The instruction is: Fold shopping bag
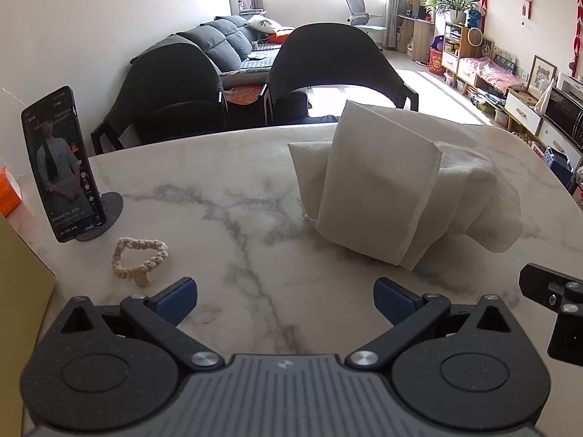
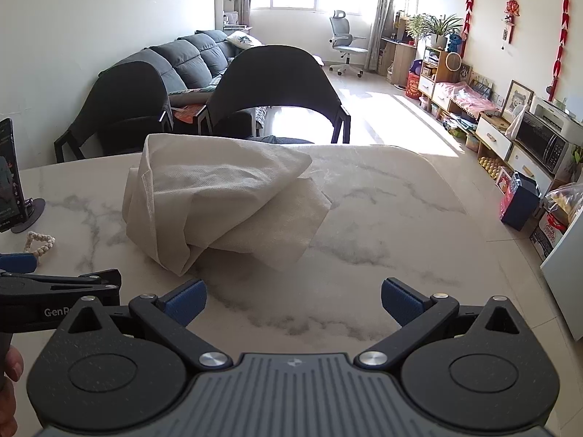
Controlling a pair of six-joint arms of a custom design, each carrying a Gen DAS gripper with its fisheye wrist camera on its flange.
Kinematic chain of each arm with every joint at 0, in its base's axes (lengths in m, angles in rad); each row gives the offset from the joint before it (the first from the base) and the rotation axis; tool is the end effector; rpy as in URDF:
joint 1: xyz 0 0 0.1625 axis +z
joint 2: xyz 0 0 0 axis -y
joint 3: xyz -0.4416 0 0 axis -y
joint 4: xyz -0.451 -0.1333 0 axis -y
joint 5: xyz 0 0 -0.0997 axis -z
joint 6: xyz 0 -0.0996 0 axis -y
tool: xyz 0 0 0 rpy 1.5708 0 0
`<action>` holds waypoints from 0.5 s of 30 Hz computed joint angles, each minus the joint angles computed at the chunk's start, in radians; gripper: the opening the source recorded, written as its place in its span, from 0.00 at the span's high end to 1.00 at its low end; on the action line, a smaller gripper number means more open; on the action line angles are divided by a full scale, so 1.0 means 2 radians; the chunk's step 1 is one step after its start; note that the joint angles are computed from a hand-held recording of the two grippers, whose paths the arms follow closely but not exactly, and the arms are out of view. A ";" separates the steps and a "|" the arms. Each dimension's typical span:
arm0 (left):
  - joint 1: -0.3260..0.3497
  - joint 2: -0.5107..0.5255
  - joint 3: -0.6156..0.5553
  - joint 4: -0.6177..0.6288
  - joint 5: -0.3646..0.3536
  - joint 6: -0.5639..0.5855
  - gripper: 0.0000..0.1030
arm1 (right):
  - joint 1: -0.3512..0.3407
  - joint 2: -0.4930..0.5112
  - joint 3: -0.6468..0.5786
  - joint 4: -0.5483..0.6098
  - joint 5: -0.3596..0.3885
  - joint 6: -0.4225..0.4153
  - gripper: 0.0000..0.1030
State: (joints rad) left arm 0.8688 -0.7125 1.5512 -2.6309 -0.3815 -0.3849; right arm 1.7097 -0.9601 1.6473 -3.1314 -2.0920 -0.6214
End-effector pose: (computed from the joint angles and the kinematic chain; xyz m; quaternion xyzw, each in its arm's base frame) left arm -0.3062 -0.7116 0.1015 0.0689 0.8227 -0.3662 0.4293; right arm 0.1843 -0.7135 0.2591 0.2237 -0.8535 0.3411 0.3244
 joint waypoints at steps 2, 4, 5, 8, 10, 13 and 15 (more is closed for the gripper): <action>0.002 0.001 -0.003 0.003 -0.002 -0.002 0.00 | 0.000 0.002 -0.003 0.001 0.001 0.002 0.01; 0.004 0.002 -0.005 0.001 -0.003 -0.002 0.00 | -0.002 0.002 -0.005 0.000 0.005 0.005 0.01; 0.005 0.003 -0.005 -0.005 -0.004 0.001 0.00 | -0.002 0.002 -0.005 -0.001 0.007 0.007 0.01; 0.008 0.005 -0.005 -0.037 -0.014 0.019 0.00 | -0.007 0.001 -0.005 -0.008 0.024 0.018 0.01; 0.010 0.006 -0.005 -0.058 -0.021 0.031 0.00 | -0.011 -0.001 -0.002 -0.018 0.040 0.021 0.01; 0.010 0.015 -0.003 -0.115 -0.024 0.067 0.00 | -0.015 0.000 0.001 -0.042 0.054 0.018 0.01; 0.012 0.021 -0.004 -0.151 -0.030 0.090 0.00 | -0.017 0.001 0.002 -0.053 0.059 0.017 0.00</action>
State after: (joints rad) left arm 0.8928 -0.6711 1.5426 -2.9326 -0.4406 -0.2058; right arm 1.6749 -0.9590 1.6519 -3.2374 -1.9736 -0.5877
